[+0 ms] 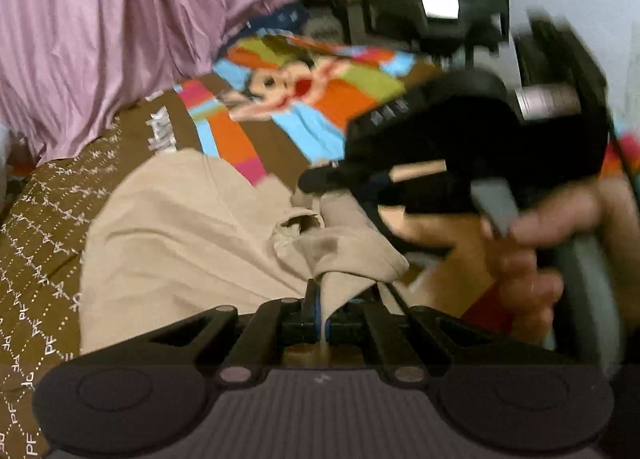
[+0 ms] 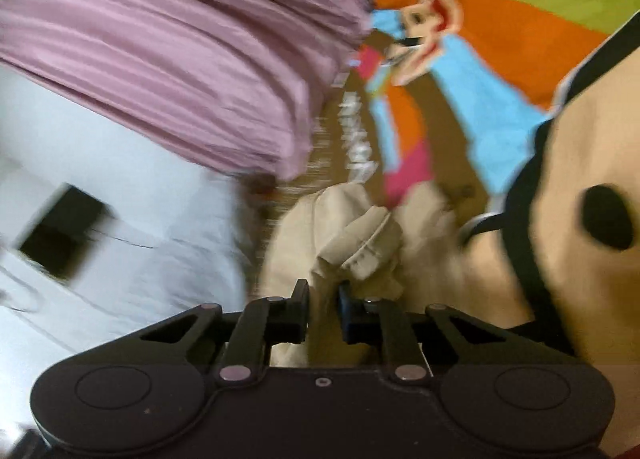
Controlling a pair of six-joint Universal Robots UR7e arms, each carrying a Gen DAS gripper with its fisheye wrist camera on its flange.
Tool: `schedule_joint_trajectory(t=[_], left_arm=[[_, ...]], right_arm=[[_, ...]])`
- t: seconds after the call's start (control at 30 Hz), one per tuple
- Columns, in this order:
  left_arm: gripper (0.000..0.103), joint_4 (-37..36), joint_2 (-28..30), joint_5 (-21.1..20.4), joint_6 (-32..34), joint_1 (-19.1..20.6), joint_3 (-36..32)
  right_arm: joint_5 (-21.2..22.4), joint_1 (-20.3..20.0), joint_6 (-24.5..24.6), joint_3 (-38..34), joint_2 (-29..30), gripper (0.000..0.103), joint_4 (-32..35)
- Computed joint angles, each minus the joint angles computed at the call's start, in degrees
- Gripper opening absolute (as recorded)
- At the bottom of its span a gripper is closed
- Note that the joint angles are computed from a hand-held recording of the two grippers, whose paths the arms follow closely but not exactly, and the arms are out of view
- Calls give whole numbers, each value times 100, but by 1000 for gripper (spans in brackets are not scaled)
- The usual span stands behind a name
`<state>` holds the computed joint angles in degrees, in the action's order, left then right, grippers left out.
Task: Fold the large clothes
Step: 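Grasp the bundle with the right tool while the left tool holds its other end, then lay the folded jacket bundle down and open both tools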
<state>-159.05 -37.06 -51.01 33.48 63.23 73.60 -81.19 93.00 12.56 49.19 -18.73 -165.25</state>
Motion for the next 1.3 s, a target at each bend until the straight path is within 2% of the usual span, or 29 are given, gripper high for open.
schedule_joint_trajectory(t=[0.07,0.13,0.17,0.2,0.27,0.33,0.43,0.53,0.6,0.63,0.73,0.77,0.9,0.97,1.03,1.07,1.1,1.17,1.2,1.27,1.3], left_arm=[[2,-183,85,148,223,3,88],[6,-382,60,148,415,-10,228],[12,-349,21,71,368,-7,261],[15,-240,-48,-53,260,4,282],[32,134,-197,-411,-3,60,258],[43,482,-341,-871,-296,140,225],[60,861,-561,-1495,-739,250,219],[72,841,-808,-1880,-974,316,357],[83,731,-1008,-1992,-1065,329,506],[90,632,-1082,-1979,-1110,317,564],[96,205,-1294,-1903,-1206,328,738],[98,68,-1341,-1765,-1227,322,778],[101,-1023,-1241,-574,-945,238,817],[101,-1190,-1083,-50,-953,273,552],[101,-1124,-926,111,-1137,387,201],[101,-865,-845,122,-1331,457,-41],[101,-553,-763,118,-1536,511,-279],[100,69,-594,42,-1845,626,-723],[100,354,-526,55,-1949,668,-885],[102,785,-377,161,-1926,728,-1117],[102,641,-361,154,-1744,749,-1044]], right_arm=[[-541,48,-94,-154,59,16,239],[-732,33,-112,-220,145,16,218],[-754,21,-105,-236,172,16,175],[-775,4,-158,-110,141,16,40],[-879,12,-348,79,68,16,-110],[-1034,47,-567,182,36,15,-230],[-1211,59,-890,-34,236,11,-451],[-1425,53,-839,-294,447,12,-495],[-1484,46,-713,-265,427,19,-500],[-1552,62,-718,-208,390,24,-569],[-1787,156,-1032,108,220,43,-1055],[-1826,192,-1194,241,148,46,-1212],[-1725,311,-1782,815,-123,58,-1646],[-1772,390,-2068,1017,-209,62,-1620],[-1939,482,-2416,1150,-257,62,-1561],[-2122,539,-2590,1190,-258,61,-1578],[-2285,583,-2764,1225,-251,58,-1601],[-2652,662,-3042,1285,-247,41,-1530],[-2762,677,-3120,1328,-251,38,-1479],[-2909,682,-3170,1357,-242,37,-1278],[-2971,680,-3196,1348,-222,37,-1190]])
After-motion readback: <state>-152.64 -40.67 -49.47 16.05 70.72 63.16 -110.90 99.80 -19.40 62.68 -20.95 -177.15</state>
